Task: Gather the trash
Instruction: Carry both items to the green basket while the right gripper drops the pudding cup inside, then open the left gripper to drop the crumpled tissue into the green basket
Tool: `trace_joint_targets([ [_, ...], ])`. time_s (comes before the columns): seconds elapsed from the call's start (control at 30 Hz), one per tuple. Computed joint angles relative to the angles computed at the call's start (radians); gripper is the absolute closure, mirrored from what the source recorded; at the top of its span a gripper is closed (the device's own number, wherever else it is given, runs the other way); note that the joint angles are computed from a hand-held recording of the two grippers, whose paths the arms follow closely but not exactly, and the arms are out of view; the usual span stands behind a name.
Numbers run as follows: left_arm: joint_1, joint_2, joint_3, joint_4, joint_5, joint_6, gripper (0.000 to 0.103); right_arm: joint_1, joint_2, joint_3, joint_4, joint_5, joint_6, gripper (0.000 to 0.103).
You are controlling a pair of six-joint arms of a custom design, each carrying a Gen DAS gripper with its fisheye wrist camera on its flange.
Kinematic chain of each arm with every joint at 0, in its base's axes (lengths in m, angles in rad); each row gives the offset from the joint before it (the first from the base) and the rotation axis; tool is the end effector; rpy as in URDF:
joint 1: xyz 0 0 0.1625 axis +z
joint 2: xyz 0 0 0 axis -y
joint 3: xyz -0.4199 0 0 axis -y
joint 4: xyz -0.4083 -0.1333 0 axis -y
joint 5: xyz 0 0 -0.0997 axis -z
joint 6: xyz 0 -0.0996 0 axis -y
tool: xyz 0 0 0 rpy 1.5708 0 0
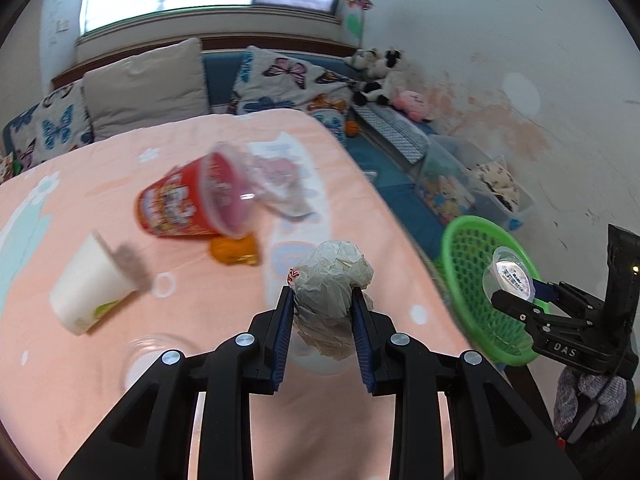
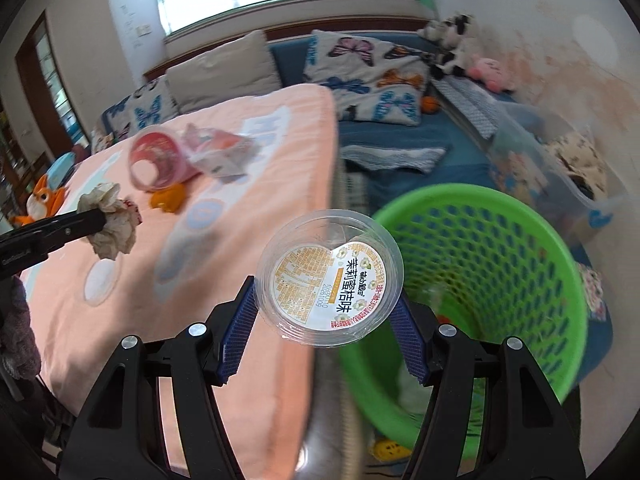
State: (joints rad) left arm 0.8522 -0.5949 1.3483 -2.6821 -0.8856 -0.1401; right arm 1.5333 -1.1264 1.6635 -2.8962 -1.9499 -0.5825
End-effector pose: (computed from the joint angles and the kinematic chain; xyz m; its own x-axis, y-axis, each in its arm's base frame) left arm -0.3565 -0.7058 0.0812 -0.8077 0.2411 -0.5380 0.5088 0.7460 -0.4297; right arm 0.0714 -0.6704 0.3382 -0.7816 -0.1395 0.6080 -0.4832 0.7518 -0.4487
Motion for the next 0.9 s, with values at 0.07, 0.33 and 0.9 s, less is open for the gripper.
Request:
trace_joint_targets([
  [0.07, -0.008, 0.024, -0.028, 0.015, -0.014, 0.007, 0.075, -0.015, -0.016, 0.004, -0.004, -0.005, 0.006, 0.039],
  [0.33, -0.034, 0.098, -0.115, 0.062, -0.049, 0.036, 0.075, -0.065, -0.058, 0.014, -0.026, -0.022, 0.021, 0.039],
  [0.9, -0.073, 0.255, -0.322, 0.189, -0.089, 0.077, 0.075, -0.135, -0.106, 0.016, -0.019, 0.013, 0.049, 0.034],
])
